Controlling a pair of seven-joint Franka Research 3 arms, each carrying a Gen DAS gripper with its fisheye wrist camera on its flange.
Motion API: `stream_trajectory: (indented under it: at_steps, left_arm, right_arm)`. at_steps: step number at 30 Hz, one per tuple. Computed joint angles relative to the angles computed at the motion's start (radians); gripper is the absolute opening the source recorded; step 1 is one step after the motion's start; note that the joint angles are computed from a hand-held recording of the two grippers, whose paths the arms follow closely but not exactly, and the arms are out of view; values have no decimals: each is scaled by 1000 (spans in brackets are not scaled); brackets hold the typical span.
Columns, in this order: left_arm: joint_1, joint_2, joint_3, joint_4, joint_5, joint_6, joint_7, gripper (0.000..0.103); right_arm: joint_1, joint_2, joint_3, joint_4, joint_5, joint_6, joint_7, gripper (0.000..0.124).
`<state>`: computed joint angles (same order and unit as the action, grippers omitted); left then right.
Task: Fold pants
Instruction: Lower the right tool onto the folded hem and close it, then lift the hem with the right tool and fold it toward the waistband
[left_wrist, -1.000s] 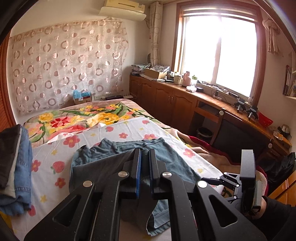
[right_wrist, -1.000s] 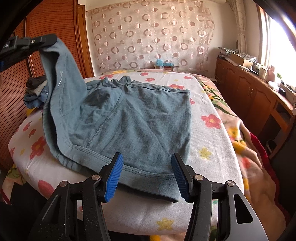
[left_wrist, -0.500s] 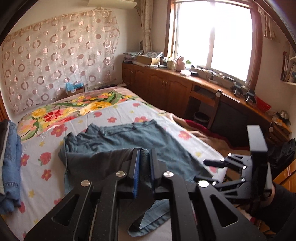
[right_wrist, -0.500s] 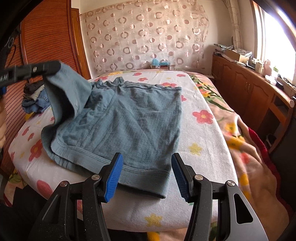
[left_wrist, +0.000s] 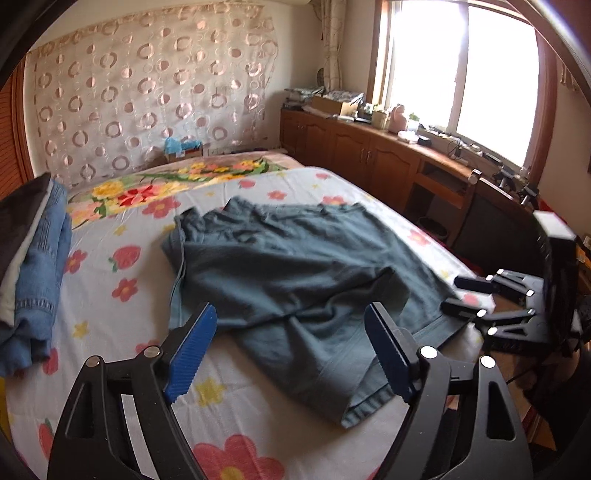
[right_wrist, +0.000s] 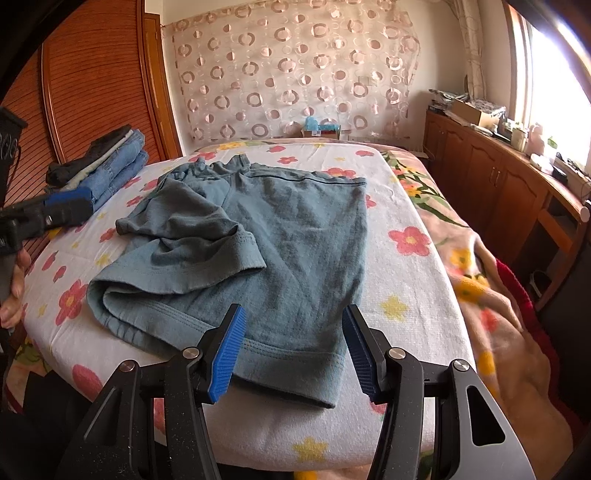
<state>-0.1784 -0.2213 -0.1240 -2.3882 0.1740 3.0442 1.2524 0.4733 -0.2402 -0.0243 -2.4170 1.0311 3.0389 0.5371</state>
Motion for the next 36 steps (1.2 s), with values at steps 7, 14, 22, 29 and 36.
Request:
stream_trajectory:
  at_steps: [7, 14, 22, 29, 36]
  left_arm:
    - [15, 4, -6, -37, 17, -36, -25, 83]
    - [23, 2, -21, -63, 30, -46, -52, 83]
    - [-39, 18, 30, -67, -94, -52, 25, 83]
    - [22, 15, -25, -84, -15, -18, -60, 85]
    - [-29, 5, 21, -97, -65, -11, -30, 85]
  right_arm:
    - [-5, 14, 2, 30, -3, -40, -26, 50]
    - [-23, 41, 11, 79, 51, -94, -99, 42]
    - [-71, 90, 40, 131, 38, -156, -114, 32]
    - [-102, 127, 67, 169, -23, -165, -65, 32]
    - [-123, 154, 92, 197, -206, -163, 92, 31]
